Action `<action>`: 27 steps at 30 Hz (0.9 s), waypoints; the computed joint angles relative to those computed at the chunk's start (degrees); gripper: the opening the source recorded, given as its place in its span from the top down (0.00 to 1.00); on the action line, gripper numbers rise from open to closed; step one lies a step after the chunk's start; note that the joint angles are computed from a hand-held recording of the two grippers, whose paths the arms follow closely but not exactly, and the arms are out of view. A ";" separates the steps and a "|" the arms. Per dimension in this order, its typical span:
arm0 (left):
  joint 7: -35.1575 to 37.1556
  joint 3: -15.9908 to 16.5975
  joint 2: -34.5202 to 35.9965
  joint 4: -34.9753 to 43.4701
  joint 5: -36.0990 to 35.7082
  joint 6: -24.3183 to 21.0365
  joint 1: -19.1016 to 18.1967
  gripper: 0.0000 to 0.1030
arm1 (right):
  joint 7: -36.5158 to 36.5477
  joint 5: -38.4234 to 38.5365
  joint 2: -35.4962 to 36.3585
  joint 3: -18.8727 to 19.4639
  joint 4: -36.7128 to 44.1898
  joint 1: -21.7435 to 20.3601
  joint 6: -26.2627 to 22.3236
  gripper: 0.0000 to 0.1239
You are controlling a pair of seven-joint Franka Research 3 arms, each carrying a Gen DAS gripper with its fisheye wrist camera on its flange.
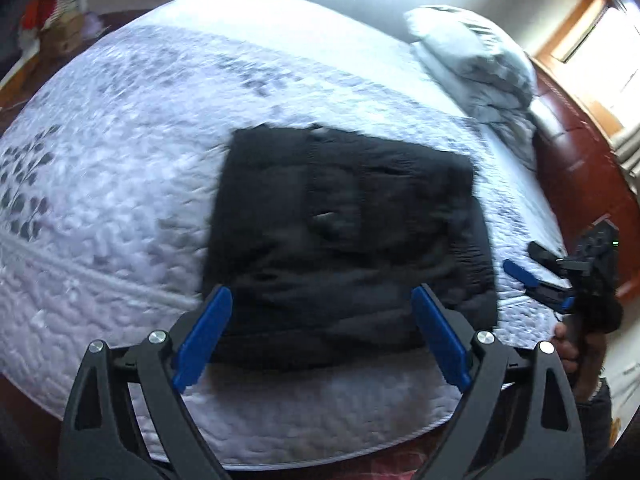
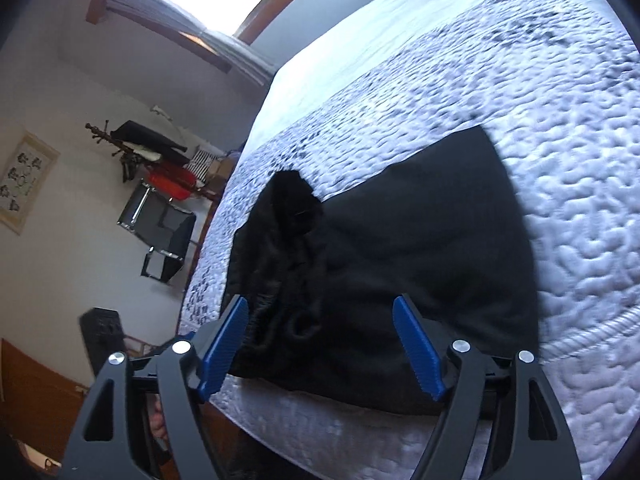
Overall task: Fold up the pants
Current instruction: 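Grasp the pants end with the right gripper and lift it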
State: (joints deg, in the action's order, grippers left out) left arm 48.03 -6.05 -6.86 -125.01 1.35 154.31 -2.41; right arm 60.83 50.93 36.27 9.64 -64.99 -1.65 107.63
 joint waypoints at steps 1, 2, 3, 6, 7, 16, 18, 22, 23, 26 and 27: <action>-0.02 0.27 0.16 -0.13 -0.31 -1.30 0.21 0.12 | 0.86 -0.47 0.80 0.07 1.14 0.45 -0.73 0.37; -0.28 0.35 0.41 -0.18 -0.22 -2.23 0.43 0.12 | 1.66 -0.81 1.47 0.19 2.03 0.82 -1.28 0.37; -0.46 0.41 0.53 -0.32 -0.21 -2.64 0.60 0.12 | 2.21 -0.95 1.98 0.33 2.61 1.00 -1.65 0.37; 0.27 0.74 0.74 -1.61 -1.87 -2.66 0.78 0.12 | 4.80 -1.35 4.46 0.84 5.62 1.47 -3.26 0.37; 0.87 0.79 1.00 -1.90 -2.45 -2.09 0.75 0.12 | 5.88 -1.51 5.48 1.04 6.88 1.57 -4.08 0.37; 3.43 0.80 1.95 -2.61 -5.03 -0.33 0.90 0.07 | 12.31 -4.22 12.88 2.67 16.48 3.26 -8.42 0.36; 4.06 0.83 2.02 -2.79 -5.58 0.01 0.95 0.07 | 12.05 -4.34 12.61 3.07 15.54 3.38 -7.96 0.36; 4.65 0.75 2.48 -2.65 -5.60 0.04 1.11 0.06 | 10.43 -4.15 11.47 3.28 13.15 3.55 -6.57 0.46; 4.87 0.74 2.56 -2.63 -5.73 0.11 1.13 0.05 | 10.30 -4.28 11.49 3.25 13.16 3.73 -6.51 0.50; 5.24 0.70 2.75 -2.58 -6.07 0.13 1.20 0.05 | 10.55 -4.32 11.76 3.24 13.19 3.95 -6.49 0.61; 5.51 0.71 2.79 -2.66 -6.45 0.31 1.19 0.04 | 10.26 -4.16 11.45 3.29 12.50 3.90 -6.15 0.64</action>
State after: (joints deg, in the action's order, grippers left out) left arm 53.54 -5.34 -4.07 -127.66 -5.10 154.62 -1.22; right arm 71.09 46.77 47.72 12.93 -52.49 2.24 101.48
